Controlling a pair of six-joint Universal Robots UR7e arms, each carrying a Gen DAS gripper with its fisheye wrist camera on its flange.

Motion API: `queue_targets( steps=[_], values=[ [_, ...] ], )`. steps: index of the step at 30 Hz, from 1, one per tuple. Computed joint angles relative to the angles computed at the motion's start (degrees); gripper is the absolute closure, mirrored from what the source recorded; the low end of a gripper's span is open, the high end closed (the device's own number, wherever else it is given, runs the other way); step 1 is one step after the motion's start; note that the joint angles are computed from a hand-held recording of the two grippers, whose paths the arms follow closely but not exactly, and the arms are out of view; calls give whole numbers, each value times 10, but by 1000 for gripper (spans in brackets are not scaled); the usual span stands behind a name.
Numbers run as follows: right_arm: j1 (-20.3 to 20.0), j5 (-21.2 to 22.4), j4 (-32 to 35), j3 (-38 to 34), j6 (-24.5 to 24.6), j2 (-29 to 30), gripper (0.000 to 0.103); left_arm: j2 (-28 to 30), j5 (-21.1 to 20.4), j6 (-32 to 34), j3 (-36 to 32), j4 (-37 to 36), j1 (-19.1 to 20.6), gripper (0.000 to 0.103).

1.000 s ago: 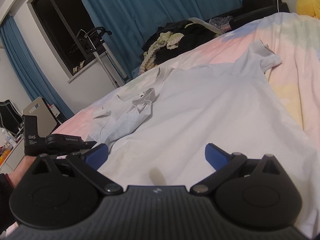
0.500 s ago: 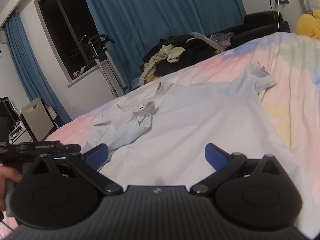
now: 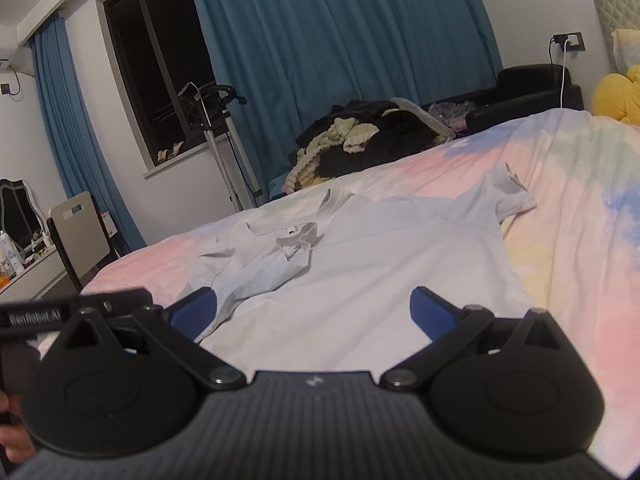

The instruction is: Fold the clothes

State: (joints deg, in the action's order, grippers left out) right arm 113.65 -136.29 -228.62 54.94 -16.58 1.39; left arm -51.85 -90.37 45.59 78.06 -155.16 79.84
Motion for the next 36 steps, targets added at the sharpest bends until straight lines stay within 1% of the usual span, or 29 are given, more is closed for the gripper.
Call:
queue_targets(
  steps=[2,5,9,12,15,16,18,21,22,25,26,28,30,32,33,34,35,36],
  values=[
    [2,-7,-3,-11,-11,6,0,0,4,11,2,11,3,7],
    [4,-17,2,-25,-21,12,0,1,6,26,8,7,6,7],
    [0,-22,11,-43,-36,16,0,1,5,21,6,16,11,5],
    [-8,-17,12,-44,-34,8,0,5,13,18,1,20,12,5],
    [-26,-6,15,-23,-1,-23,0,11,14,0,-11,32,16,5],
    [-33,-9,14,-18,12,-33,0,14,15,-9,-18,36,17,5],
    [-53,-19,19,12,63,-68,0,20,16,-29,-31,50,20,4],
    [-90,-34,17,53,117,-111,0,31,15,-51,-53,75,22,4],
    [-105,-33,20,75,147,-127,0,35,14,-55,-60,82,23,4],
    [-152,3,29,142,256,-164,0,51,18,-69,-79,89,24,4],
    [-165,18,24,150,273,-167,0,56,19,-74,-87,93,24,4],
    [-190,56,11,149,282,-164,1,71,19,-88,-109,106,25,3],
    [-208,97,-12,122,248,-149,3,83,25,-97,-127,115,25,3],
    [-220,137,-16,92,214,-137,8,92,28,-102,-141,122,26,3],
    [-225,153,-4,79,206,-134,20,97,30,-105,-148,126,27,3],
    [-226,160,11,64,199,-130,35,101,32,-107,-155,130,28,3],
    [-225,164,26,48,192,-126,43,104,32,-112,-161,135,28,3],
    [-221,154,44,26,176,-119,53,106,31,-117,-167,143,29,3]
  ],
)
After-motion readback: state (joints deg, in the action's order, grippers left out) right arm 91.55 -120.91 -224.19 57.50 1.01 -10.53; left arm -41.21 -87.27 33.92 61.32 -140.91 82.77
